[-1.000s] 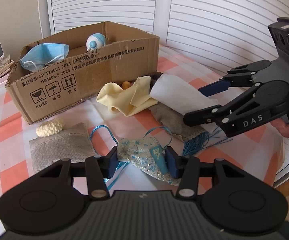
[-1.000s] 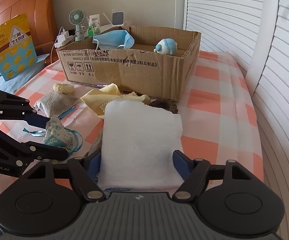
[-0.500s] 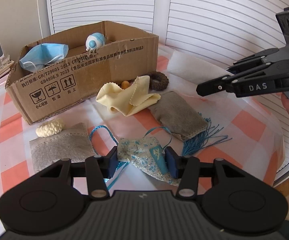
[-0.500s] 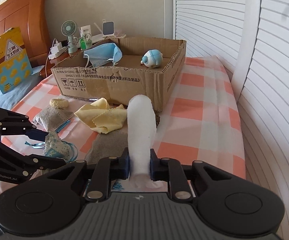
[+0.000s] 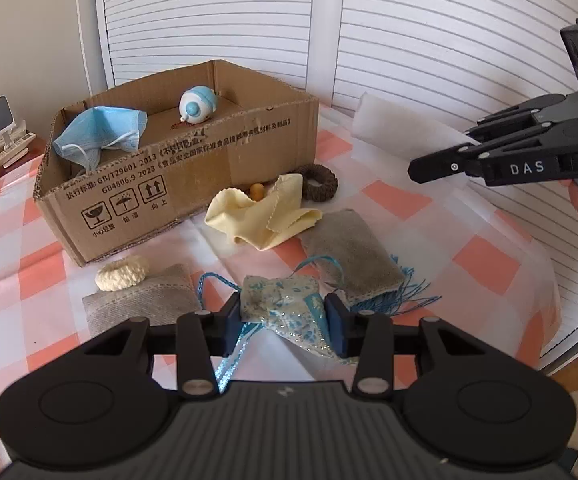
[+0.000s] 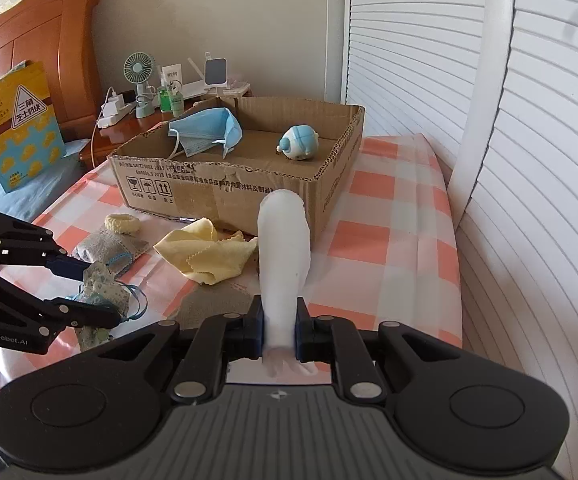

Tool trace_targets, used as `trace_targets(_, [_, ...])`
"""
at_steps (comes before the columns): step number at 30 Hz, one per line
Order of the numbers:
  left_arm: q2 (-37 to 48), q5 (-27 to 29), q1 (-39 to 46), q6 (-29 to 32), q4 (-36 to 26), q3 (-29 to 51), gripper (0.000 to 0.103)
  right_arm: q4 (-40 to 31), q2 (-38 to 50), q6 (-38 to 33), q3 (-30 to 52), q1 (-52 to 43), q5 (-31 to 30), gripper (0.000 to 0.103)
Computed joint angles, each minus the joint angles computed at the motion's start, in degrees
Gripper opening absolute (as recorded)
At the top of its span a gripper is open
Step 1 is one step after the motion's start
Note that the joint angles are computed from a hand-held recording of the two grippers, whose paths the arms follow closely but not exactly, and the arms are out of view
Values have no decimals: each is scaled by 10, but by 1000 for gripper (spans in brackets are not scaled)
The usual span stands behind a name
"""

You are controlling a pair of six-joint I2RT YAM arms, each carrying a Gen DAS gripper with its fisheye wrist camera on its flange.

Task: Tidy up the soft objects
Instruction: 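Lift the white cloth with the right gripper while the left lifts the blue sachet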

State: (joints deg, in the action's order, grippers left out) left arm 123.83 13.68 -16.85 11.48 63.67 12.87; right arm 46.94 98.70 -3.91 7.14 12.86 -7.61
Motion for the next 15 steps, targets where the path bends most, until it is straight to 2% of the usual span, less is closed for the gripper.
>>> trace_targets(3, [-48, 9, 11, 8, -35, -13, 42, -26, -39, -5, -7, 14, 12, 16])
trace_targets(7, [-134, 24, 30, 28, -114, -27, 42, -58, -84, -9, -13, 26, 19, 16])
trace_targets(13, [-292, 25, 43, 71, -283, -18, 42, -103, -143, -14, -16, 47, 28, 16])
trace_targets(15, [-330, 42, 56, 80, -348, 0, 42, -119, -160, -16, -13, 55, 33, 16])
